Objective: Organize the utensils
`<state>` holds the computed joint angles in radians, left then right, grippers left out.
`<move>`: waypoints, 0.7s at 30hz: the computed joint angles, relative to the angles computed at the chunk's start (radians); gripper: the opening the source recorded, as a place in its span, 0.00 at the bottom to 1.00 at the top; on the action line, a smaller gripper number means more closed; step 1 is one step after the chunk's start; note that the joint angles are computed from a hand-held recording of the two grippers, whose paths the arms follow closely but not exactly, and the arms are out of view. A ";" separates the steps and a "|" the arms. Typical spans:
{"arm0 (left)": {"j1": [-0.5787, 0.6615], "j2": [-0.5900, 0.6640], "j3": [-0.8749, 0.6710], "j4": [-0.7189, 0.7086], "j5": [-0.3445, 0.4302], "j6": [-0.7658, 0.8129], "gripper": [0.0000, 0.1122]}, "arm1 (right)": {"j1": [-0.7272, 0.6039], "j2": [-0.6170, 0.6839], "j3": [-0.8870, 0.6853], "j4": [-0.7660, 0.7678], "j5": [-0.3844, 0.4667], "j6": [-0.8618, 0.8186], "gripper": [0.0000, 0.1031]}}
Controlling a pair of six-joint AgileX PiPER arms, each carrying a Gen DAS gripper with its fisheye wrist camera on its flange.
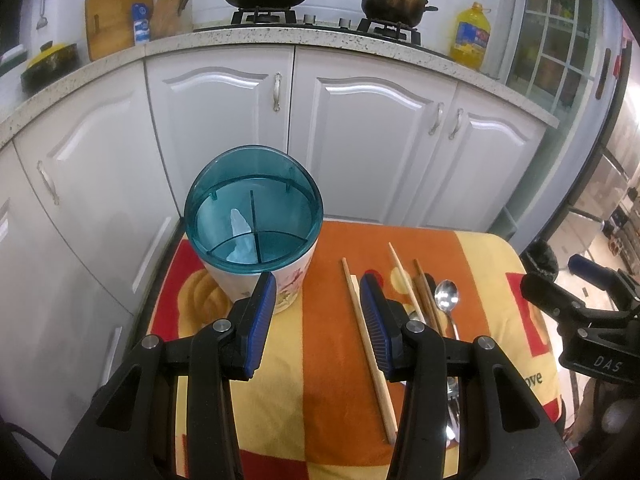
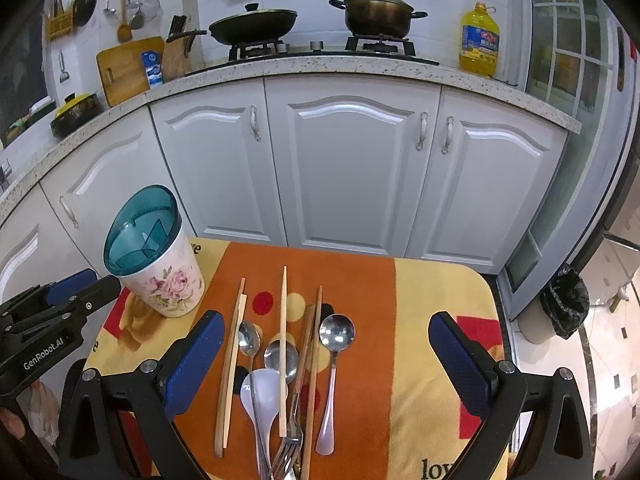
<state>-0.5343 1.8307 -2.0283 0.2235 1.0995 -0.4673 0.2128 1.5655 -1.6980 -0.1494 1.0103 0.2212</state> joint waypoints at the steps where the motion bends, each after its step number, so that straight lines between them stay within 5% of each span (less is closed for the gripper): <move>1: 0.000 0.000 -0.001 -0.002 0.001 0.001 0.38 | 0.000 0.001 0.001 0.001 0.001 -0.001 0.99; 16: 0.026 -0.001 0.040 -0.063 -0.008 0.031 0.38 | -0.038 -0.004 0.053 0.051 -0.032 -0.028 0.97; 21: 0.046 0.023 0.063 -0.145 -0.010 0.074 0.38 | -0.097 0.018 0.088 0.174 -0.061 -0.111 0.84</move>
<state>-0.4885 1.8536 -1.9651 0.0783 1.0895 -0.3934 0.1160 1.5831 -1.6098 0.0244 0.9491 0.1105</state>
